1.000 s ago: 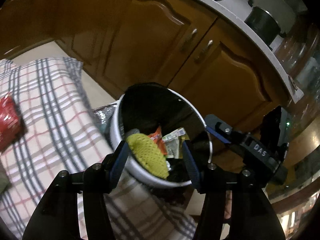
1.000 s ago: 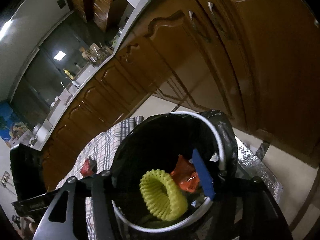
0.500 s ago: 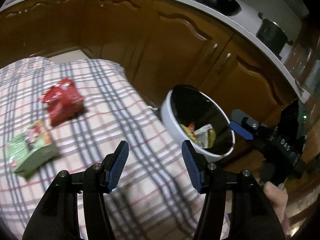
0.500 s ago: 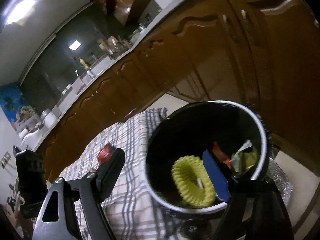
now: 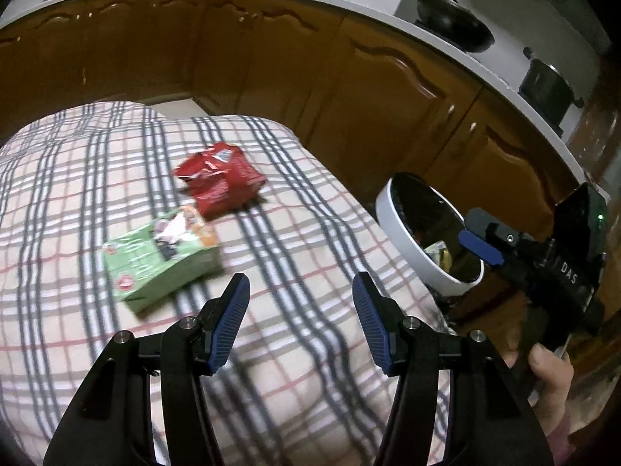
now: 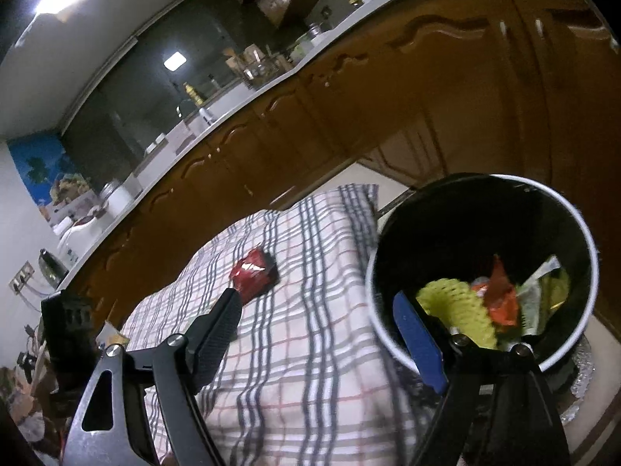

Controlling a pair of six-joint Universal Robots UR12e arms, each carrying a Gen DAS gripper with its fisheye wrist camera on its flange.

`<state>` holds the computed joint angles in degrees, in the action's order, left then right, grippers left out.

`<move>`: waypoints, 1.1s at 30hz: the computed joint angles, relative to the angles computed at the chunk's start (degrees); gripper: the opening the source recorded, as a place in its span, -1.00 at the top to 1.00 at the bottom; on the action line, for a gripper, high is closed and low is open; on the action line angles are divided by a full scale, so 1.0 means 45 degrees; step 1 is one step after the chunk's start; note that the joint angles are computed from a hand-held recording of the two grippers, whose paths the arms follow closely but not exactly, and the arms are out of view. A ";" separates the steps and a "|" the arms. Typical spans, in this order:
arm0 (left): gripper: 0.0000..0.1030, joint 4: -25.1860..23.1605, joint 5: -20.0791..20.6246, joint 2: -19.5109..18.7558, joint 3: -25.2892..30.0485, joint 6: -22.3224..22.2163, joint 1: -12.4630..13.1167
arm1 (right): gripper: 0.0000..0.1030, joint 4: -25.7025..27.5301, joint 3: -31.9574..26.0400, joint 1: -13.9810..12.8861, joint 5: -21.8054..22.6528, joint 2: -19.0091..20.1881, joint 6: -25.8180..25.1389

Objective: Collect trash
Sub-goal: 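Move both open tools back toward the green carton and red packet, then grasp the green milk carton with the left tool while the right tool grasps the red packet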

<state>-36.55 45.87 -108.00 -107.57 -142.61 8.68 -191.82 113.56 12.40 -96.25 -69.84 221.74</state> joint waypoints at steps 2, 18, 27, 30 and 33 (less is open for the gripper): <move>-0.08 0.0174 0.0047 -0.0003 -0.0023 -0.0061 0.0131 | -0.60 0.0136 -0.0177 0.0069 0.0119 0.0093 -0.0128; -0.31 0.1272 0.0902 -0.0478 0.0370 0.0410 0.0647 | -0.74 0.1580 -0.1805 0.0218 0.1189 0.1060 -0.1093; -0.44 0.1203 0.1771 -0.1064 0.1047 0.1798 0.0305 | -0.74 0.2391 -0.3017 0.0038 0.2082 0.1811 -0.1990; -0.45 0.0969 0.1880 -0.1288 0.1338 0.2160 0.0209 | -0.73 0.2835 -0.3517 -0.0106 0.2639 0.2154 -0.2068; -0.45 0.0462 0.2002 -0.1475 0.1640 0.2786 0.0088 | -0.68 0.3318 -0.4039 -0.0269 0.3228 0.2552 -0.2085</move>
<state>-34.47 54.88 -114.64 -100.19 -130.07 9.07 -176.89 95.38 11.19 -81.72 -58.36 212.36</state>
